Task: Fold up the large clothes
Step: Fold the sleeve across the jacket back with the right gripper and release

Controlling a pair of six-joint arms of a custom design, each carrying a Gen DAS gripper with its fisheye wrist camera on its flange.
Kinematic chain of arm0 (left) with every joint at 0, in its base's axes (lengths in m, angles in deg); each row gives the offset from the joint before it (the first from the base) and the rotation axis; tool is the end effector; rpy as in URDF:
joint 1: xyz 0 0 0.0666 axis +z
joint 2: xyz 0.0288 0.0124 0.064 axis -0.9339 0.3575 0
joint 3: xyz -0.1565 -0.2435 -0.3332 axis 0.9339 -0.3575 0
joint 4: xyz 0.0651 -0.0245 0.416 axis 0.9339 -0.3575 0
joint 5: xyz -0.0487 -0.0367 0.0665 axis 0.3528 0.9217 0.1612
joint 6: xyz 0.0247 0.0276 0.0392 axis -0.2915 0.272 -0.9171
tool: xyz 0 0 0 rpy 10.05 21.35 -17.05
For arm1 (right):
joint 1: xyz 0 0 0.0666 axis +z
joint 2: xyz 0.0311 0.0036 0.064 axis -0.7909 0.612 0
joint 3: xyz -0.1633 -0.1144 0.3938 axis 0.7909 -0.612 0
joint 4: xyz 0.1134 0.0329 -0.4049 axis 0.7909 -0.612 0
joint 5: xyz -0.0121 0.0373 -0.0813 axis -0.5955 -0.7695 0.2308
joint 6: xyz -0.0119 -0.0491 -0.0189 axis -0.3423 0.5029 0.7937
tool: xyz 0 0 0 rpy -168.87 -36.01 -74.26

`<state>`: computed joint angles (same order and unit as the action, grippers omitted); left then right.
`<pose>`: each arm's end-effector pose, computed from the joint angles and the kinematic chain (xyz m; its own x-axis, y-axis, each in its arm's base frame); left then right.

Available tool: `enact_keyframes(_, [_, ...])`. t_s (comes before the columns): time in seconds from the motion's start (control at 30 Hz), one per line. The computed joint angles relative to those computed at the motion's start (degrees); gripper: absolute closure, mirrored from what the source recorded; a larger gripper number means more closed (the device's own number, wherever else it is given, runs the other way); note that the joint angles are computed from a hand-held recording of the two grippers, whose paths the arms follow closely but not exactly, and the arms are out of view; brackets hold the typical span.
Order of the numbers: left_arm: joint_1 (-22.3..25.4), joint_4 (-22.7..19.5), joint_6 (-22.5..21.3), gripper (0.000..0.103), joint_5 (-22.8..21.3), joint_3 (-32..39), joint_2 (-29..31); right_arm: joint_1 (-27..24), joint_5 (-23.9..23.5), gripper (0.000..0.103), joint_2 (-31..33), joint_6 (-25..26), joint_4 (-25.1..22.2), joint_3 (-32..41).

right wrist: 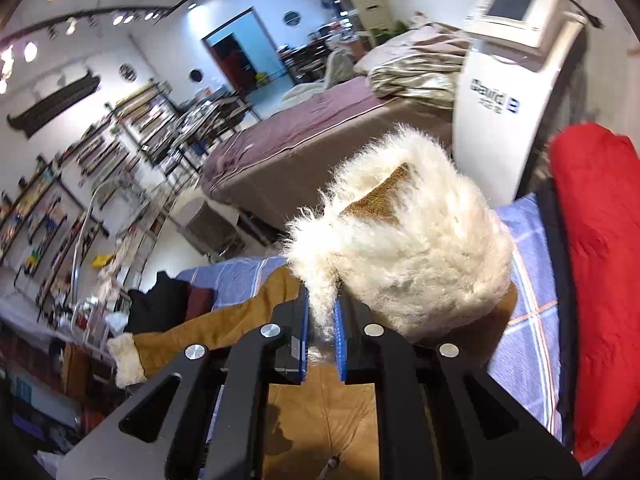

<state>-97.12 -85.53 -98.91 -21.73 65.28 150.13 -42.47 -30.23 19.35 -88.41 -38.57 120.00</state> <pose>0.4862 -0.2599 0.4939 -0.7497 0.5795 -0.3196 0.5967 0.8008 0.0522 0.4294 0.0705 0.6615 -0.5887 0.4864 -0.6456 0.2940 0.8728 0.3896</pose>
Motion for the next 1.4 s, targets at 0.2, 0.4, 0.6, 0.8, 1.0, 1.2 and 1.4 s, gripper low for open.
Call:
enact_keyframes(0.2, [2.4, -0.1, 1.5, 0.010, -1.4, -1.6, -0.9, 5.5, -6.9, 0.092, 15.8, 7.1, -0.8, 8.3])
enact_keyframes(0.4, [4.4, -1.0, 2.3, 0.010, -2.8, -2.2, -0.9, 7.2, -11.0, 0.092, 26.0, 7.5, -1.6, 9.7])
enact_keyframes(0.6, [5.2, -2.1, 2.6, 0.010, -3.4, -1.1, 0.6, 8.5, -10.9, 0.092, 33.9, 9.9, -5.4, 13.5])
enact_keyframes(0.8, [4.6, -1.9, 1.8, 0.010, -3.6, 2.8, 4.1, 7.6, -12.5, 0.062, 38.9, 6.9, -9.6, 15.7])
enact_keyframes(1.0, [3.4, -2.3, 1.7, 0.010, -2.7, 8.1, 8.9, 6.5, -24.2, 0.030, 33.6, -0.1, -0.8, 11.3])
enact_keyframes(1.2, [1.2, -2.0, 0.4, 0.010, -2.6, 13.9, 13.9, 3.9, -13.5, 0.026, 20.8, -2.1, 4.8, -1.1])
enact_keyframes(1.4, [-3.1, -1.2, -1.2, 0.010, -1.8, 22.3, 20.5, -3.1, -0.8, 0.026, 12.2, -0.9, -1.9, -13.8])
